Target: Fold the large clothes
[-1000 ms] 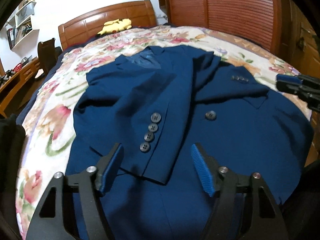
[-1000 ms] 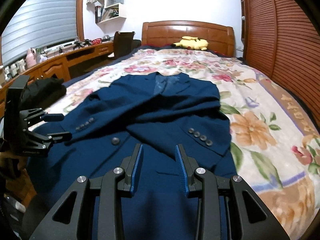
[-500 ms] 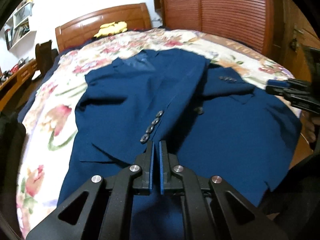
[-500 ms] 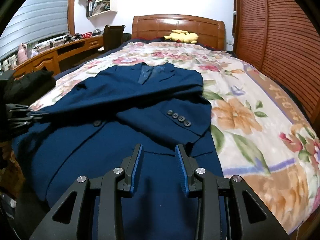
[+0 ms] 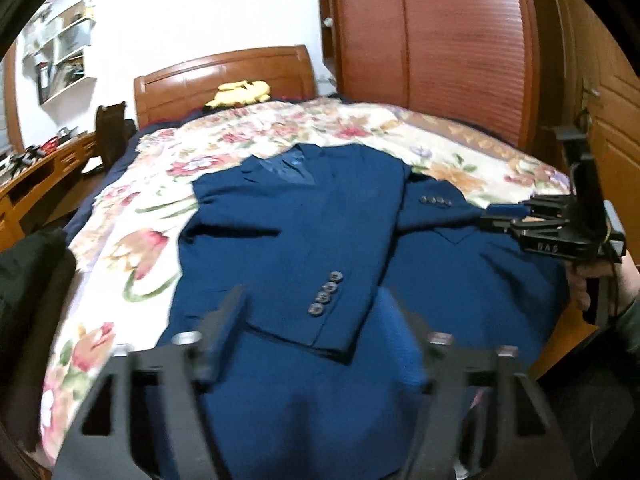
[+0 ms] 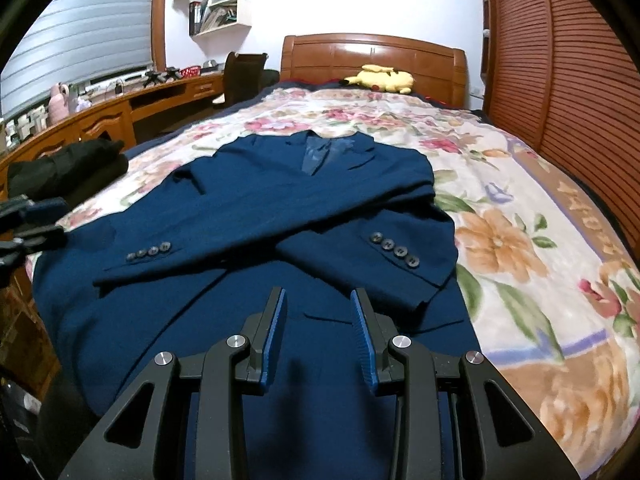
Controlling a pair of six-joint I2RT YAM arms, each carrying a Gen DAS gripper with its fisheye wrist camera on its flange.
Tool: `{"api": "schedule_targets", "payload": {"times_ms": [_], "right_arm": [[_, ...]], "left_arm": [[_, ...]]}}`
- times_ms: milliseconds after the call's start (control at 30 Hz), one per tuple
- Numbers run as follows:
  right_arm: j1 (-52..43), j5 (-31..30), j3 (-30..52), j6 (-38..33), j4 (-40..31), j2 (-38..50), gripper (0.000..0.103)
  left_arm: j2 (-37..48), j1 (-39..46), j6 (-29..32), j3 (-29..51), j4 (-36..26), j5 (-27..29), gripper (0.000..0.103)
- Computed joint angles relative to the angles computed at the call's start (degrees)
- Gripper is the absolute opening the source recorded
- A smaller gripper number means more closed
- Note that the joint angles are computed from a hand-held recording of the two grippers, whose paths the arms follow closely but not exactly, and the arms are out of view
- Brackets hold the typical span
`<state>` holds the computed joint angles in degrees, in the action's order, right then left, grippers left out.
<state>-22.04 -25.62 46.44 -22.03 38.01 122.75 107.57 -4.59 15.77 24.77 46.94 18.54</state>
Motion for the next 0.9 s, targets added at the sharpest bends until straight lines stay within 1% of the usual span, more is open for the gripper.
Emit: {"api": "schedule_targets", "payload": {"times_ms": [67, 133, 233, 333, 533, 633, 667, 700, 733, 767, 833, 900], "right_arm": [[0.54, 1.14, -0.27, -0.11, -0.24, -0.82, 0.034], [0.08, 0.42, -0.38, 0.29, -0.87, -1.71, 0.034], [-0.60, -1.05, 0.20, 0.83, -2.98, -2.52, 0.034], [-0.57, 0.60, 0.89, -0.60, -4.14, -2.23, 0.034], [-0.38, 2.07, 6.03, -1.49, -10.34, 0.56, 0.034], [-0.16, 3.21, 10.13, -2.40, -14.84, 3.24, 0.034], [0.05, 4.46, 11.30, -2.65, -15.74, 4.31, 0.035], [0.18, 5.15, 12.35, -2.92, -16.61, 5.28, 0.038], [0.16, 5.25, 13.39, -3.17, -17.50, 6.25, 0.045], [-0.34, 4.29, 14.16, -3.11, -17.23, 7.31, 0.052], [-1.63, 1.92, 14.66, -1.99, -15.87, 8.52, 0.061], [-3.24, -2.09, 16.22, -1.28, -16.32, 10.14, 0.062]], "left_arm": [[-0.40, 2.96, -0.14, -1.13, 1.06, 2.03, 0.082], [-0.51, 5.79, 0.42, -1.83, 1.48, 3.18, 0.082], [0.52, 8.72, 1.03, -2.36, 3.29, 3.12, 0.082], [2.70, 12.17, 1.44, -1.31, 3.60, 4.41, 0.082], [8.54, 17.60, 0.81, 2.46, 3.23, 6.36, 0.082], [11.00, 18.84, 0.64, 4.28, 2.72, 6.11, 0.082], [12.03, 19.11, 0.69, 5.03, 2.63, 5.70, 0.082], [12.43, 19.20, 0.63, 5.05, 2.86, 5.40, 0.082], [13.15, 19.60, 0.73, 5.36, 2.95, 5.44, 0.082], [13.53, 19.96, 0.87, 5.37, 3.03, 5.55, 0.082], [14.95, 20.49, 1.03, 6.34, 2.93, 5.47, 0.082], [16.02, 20.64, 1.09, 7.23, 2.62, 5.05, 0.082]]}}
